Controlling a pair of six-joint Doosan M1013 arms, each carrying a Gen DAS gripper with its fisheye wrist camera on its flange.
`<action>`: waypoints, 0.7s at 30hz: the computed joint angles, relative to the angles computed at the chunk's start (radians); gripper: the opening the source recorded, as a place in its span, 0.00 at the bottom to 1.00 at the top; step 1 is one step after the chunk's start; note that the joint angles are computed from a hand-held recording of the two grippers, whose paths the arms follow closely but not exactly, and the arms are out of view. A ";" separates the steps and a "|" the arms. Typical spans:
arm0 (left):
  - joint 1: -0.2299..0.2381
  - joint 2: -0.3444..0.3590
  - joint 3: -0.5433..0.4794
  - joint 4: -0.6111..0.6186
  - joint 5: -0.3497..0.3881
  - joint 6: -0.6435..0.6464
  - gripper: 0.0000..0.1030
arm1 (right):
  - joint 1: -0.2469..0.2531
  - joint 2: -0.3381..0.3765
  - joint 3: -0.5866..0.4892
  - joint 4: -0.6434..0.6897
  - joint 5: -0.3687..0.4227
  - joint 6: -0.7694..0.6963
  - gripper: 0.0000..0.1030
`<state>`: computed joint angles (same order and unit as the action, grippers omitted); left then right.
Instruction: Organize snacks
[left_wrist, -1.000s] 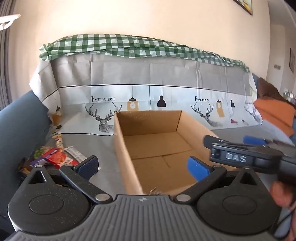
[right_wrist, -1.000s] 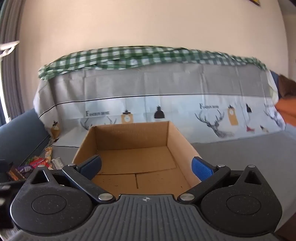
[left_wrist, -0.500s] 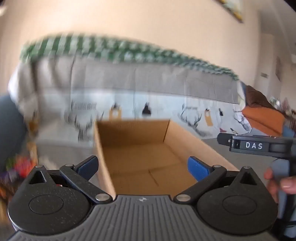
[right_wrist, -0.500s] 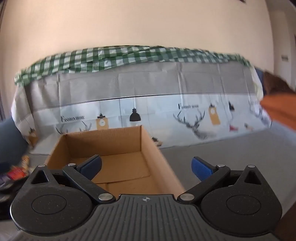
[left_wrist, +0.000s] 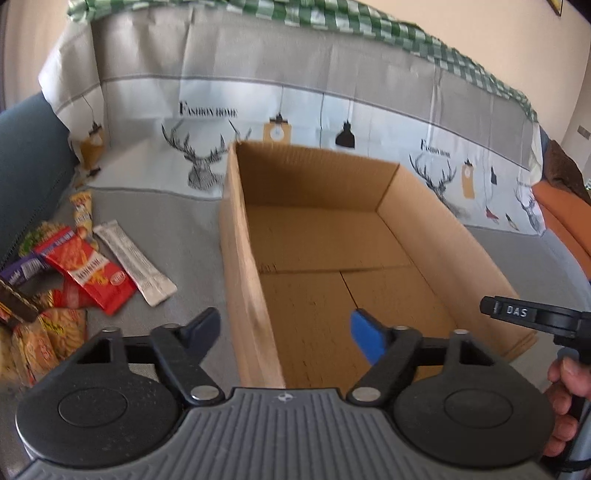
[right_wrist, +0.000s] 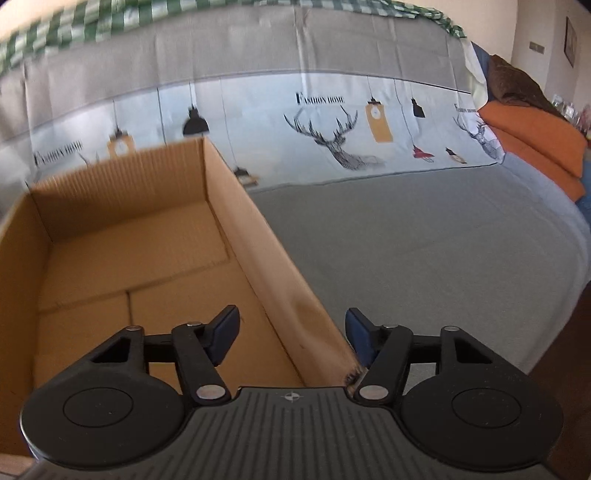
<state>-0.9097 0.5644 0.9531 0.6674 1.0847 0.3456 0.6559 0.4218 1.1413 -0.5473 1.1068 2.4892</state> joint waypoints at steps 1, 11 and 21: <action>0.000 0.000 0.006 -0.009 -0.005 -0.001 0.68 | 0.001 0.002 0.001 0.001 0.009 -0.004 0.61; 0.000 -0.012 0.012 -0.048 0.000 0.044 0.51 | -0.008 -0.018 0.020 0.020 0.001 -0.024 0.40; -0.010 -0.030 0.017 -0.050 0.026 0.102 0.51 | -0.005 -0.038 0.046 0.060 -0.055 -0.079 0.40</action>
